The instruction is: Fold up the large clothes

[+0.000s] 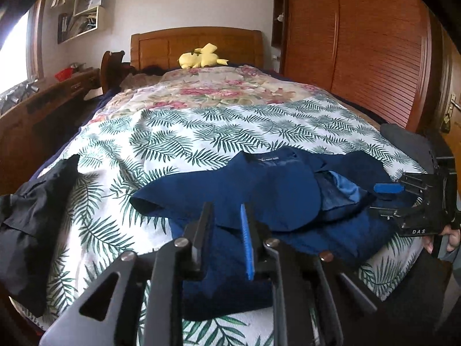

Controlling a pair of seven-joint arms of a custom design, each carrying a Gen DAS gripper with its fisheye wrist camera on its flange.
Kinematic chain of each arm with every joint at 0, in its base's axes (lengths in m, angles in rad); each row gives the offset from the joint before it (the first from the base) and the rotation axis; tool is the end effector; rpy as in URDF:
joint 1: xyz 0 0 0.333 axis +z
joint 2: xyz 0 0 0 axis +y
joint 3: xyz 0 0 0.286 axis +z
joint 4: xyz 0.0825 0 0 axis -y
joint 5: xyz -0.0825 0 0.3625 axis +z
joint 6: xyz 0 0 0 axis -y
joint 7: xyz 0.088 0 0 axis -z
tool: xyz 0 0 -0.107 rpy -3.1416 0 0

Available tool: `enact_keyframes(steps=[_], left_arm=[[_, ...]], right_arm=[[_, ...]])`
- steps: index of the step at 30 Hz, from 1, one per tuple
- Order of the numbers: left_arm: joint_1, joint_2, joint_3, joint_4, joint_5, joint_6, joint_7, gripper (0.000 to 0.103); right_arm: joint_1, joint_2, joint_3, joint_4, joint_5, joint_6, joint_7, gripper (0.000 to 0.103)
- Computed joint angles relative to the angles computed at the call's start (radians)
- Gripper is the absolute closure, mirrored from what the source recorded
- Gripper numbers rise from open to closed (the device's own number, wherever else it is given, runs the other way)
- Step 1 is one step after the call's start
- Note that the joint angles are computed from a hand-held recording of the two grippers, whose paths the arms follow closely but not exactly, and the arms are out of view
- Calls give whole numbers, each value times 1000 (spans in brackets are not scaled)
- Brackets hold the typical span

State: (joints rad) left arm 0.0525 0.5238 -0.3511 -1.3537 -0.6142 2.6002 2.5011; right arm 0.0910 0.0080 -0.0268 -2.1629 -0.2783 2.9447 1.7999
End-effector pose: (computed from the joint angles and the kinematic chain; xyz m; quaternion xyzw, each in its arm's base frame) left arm 0.7035 -0.1411 0.4978 -0.3750 0.8061 -0.4280 0.1625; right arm 0.5645 0.0543 0.4646 -0.6812 0.6249 -0.2842 0.2544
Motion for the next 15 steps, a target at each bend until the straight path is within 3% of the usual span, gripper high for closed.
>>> enact_keyframes(steps=[15], left_arm=[[20, 95, -19, 46, 33, 33, 11, 87]], right_arm=[[66, 145, -12, 188, -89, -139, -26, 42]])
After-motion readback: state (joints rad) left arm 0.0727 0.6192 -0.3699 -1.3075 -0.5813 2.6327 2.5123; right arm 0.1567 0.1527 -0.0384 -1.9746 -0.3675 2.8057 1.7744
